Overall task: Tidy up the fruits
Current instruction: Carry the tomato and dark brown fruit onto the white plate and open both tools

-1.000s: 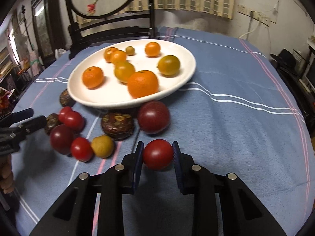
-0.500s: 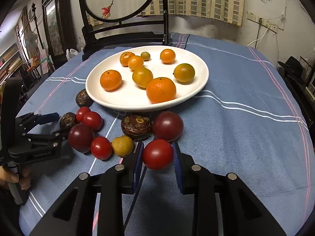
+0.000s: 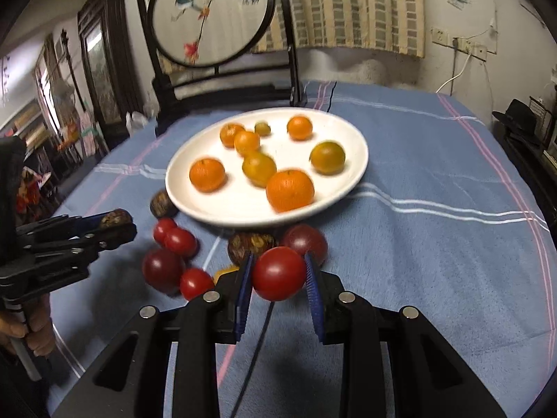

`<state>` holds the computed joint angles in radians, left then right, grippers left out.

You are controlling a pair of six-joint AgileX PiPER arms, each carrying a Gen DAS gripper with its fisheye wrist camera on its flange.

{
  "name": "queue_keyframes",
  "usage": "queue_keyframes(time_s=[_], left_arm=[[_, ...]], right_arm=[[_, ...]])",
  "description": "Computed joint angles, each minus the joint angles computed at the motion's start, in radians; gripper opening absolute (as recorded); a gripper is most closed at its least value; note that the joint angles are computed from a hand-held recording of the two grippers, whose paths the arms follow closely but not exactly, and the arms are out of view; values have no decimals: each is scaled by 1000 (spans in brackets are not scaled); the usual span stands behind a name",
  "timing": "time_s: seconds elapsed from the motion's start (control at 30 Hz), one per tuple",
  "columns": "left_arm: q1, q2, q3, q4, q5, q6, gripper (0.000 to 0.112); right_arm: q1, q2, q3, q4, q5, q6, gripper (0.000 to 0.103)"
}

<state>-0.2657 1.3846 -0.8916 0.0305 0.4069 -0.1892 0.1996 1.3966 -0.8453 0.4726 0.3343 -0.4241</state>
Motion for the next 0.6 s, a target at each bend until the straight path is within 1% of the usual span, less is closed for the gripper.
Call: queue_keyframes(time_s=[0.1,0.2,0.27,0.37,0.4,0.5,0.6], left_arm=[[-31,7,-83,28,41,-11,42],[-51,59,-182,93,73,-72,42],[-48,120,-262,111,93,-102,42],[-33,231,-388,167,132,-173,42],[-21,285,-447,181,152,-196,42],[20,388,-561,135,203,-166,42],[37,471,-648,118,235,-153,42]], right_arm=[[-10,-28,-17,95,16,-60,30],[25,-27,-69,43,-15,-15,30],[43,8,-123,-13,-34,26,30],[71,129,-254,-154,-29,142,30],[72,169,-293,-169,-23,156,30],[77,269,-393,-275,3,266,30],[67,367,-491,-291,47,291,30]])
